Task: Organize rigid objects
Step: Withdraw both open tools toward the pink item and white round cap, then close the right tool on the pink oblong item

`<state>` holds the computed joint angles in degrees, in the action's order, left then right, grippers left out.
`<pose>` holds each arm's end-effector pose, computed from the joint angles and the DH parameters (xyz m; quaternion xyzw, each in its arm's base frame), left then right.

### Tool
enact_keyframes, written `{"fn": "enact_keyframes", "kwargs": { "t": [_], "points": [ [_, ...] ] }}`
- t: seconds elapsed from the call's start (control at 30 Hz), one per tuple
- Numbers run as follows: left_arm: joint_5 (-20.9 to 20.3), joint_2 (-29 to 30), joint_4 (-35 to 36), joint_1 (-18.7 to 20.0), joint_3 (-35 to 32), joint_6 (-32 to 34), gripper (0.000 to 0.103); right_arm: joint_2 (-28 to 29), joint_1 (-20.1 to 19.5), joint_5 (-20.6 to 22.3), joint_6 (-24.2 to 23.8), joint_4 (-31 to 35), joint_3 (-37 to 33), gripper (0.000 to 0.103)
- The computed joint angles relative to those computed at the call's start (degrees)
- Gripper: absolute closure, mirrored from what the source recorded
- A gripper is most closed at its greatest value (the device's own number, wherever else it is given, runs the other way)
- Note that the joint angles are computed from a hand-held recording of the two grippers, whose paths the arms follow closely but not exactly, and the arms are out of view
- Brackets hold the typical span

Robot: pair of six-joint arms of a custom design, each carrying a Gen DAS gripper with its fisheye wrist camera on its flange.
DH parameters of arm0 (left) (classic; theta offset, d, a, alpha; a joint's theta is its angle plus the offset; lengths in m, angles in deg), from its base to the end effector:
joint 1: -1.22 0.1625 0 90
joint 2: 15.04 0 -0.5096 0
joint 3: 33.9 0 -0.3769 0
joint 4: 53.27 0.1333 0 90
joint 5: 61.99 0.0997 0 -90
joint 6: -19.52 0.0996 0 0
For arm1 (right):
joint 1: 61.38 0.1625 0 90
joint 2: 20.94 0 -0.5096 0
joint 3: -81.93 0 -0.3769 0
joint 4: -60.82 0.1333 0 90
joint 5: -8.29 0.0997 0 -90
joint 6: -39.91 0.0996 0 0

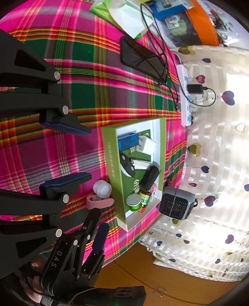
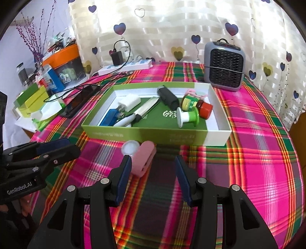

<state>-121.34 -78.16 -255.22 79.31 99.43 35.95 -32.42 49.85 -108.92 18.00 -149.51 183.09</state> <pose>0.0791 -0.5169 0.2648 0.1293 0.8968 -0.3336 0.2603 0.3108 -0.5577 -0.1383 0.2868 -0.8946 0.2555 0.2284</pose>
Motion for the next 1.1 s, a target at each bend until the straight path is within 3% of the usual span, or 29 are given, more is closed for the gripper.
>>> {"fn": "enact_keyframes", "kwargs": {
  "t": [0.37,0.57,0.87,1.1],
  "points": [
    [-1.4,-0.3,1.2,1.4,0.2,-0.4,0.064,1.3,0.4,-0.8,1.0,5.5,-2.5,0.055],
    [-2.4,-0.4,2.8,2.2,-0.6,-0.4,0.064,2.5,1.1,-5.0,0.2,7.0,-4.4,0.055],
    [-3.7,-0.3,5.0,3.0,-1.9,-0.3,0.064,2.8,0.9,-7.3,-0.5,6.4,-4.8,0.055],
    [-4.5,0.0,7.1,3.4,-2.9,0.0,0.064,2.5,0.4,-6.7,0.6,6.3,-4.7,0.058]
  ]
}}
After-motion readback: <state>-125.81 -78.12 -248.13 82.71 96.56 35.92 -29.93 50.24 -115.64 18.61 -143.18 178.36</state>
